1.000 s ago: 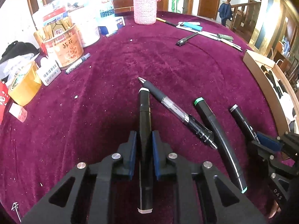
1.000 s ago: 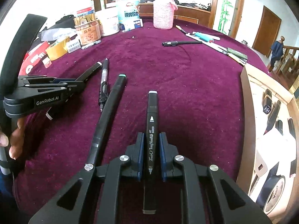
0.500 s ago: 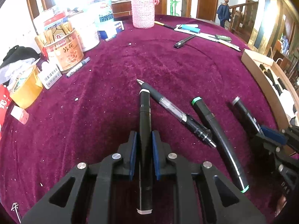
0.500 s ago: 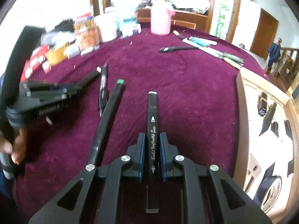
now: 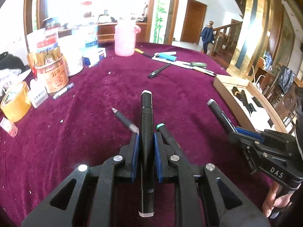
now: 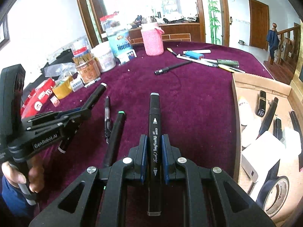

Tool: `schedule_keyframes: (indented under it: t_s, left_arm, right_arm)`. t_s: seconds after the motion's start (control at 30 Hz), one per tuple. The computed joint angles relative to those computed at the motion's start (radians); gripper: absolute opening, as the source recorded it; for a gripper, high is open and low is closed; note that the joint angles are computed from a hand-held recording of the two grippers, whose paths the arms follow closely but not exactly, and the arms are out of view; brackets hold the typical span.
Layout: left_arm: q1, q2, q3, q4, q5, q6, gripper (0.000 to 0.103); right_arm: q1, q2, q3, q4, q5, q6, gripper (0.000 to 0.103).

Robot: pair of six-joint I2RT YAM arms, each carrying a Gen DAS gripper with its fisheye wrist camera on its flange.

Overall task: Organize rigid objects
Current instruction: 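Carry both black markers over the cardboard tray with both grippers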

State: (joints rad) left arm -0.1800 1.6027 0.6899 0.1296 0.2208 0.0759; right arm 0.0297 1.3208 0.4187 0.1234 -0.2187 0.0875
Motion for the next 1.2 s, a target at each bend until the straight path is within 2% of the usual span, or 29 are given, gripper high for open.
schedule_keyframes:
  t_s: [0.27, 0.63, 0.87, 1.07, 1.2]
  left_arm:
    - [-0.017, 0.003, -0.01, 0.013, -0.015, 0.007, 0.013]
    - [-0.045, -0.029, -0.024, 0.015, -0.011, -0.011, 0.013]
    - [-0.138, -0.077, -0.005, -0.055, -0.031, -0.045, 0.013]
    - [-0.262, -0.067, 0.104, -0.178, -0.026, -0.121, 0.013]
    - [-0.356, -0.023, 0.189, -0.211, -0.026, -0.194, 0.013]
  right_arm:
    - [0.002, -0.018, -0.014, 0.027, 0.015, 0.011, 0.013]
    - [-0.082, -0.061, -0.024, 0.026, -0.039, 0.027, 0.013]
    - [-0.236, -0.096, -0.024, 0.011, -0.131, 0.069, 0.013]
    - [-0.409, -0.116, -0.015, 0.001, -0.184, 0.111, 0.013]
    - [-0.552, -0.085, 0.012, -0.014, -0.209, 0.142, 0.013]
